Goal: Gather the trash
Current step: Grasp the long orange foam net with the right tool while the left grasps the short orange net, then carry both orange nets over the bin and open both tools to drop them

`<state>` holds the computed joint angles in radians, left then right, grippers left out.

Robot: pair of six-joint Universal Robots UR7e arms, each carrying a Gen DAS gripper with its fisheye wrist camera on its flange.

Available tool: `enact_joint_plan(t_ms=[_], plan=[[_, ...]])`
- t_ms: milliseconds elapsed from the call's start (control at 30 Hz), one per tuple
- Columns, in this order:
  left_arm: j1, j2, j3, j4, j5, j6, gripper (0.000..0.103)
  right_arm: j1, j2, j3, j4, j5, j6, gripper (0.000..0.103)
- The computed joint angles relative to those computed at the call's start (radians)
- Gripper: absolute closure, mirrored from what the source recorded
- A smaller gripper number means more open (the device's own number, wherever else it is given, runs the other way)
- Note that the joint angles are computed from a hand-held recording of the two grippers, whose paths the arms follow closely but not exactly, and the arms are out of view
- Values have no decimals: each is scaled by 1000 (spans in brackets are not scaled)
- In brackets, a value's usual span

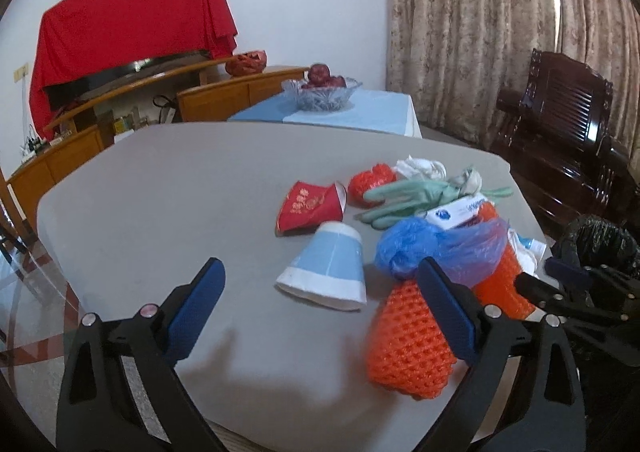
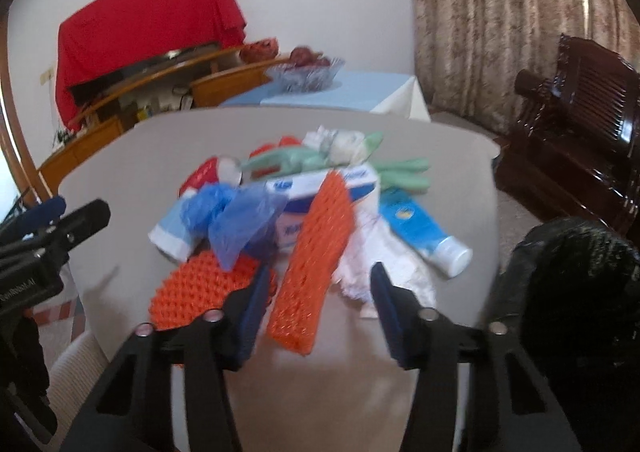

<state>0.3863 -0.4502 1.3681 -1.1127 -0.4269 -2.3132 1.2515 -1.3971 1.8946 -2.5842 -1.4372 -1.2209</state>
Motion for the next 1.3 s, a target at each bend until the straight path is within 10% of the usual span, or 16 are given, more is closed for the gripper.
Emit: enact_joint_plan(t_ms=[333,667,1000,1300], plan=[[18,-7,67,-253,14,177,19,-7,17,0,51,-54,-35,90],[33,54,60,-560,24,485,20,-32,-41,-28,115,26,-33,91],[67,103,76,-850,-57,746,80,-49,-45,-75,163,44,-25,91],[14,68,52,-714,-10,621,91,-56,-79,-105,291,135,-53,91]])
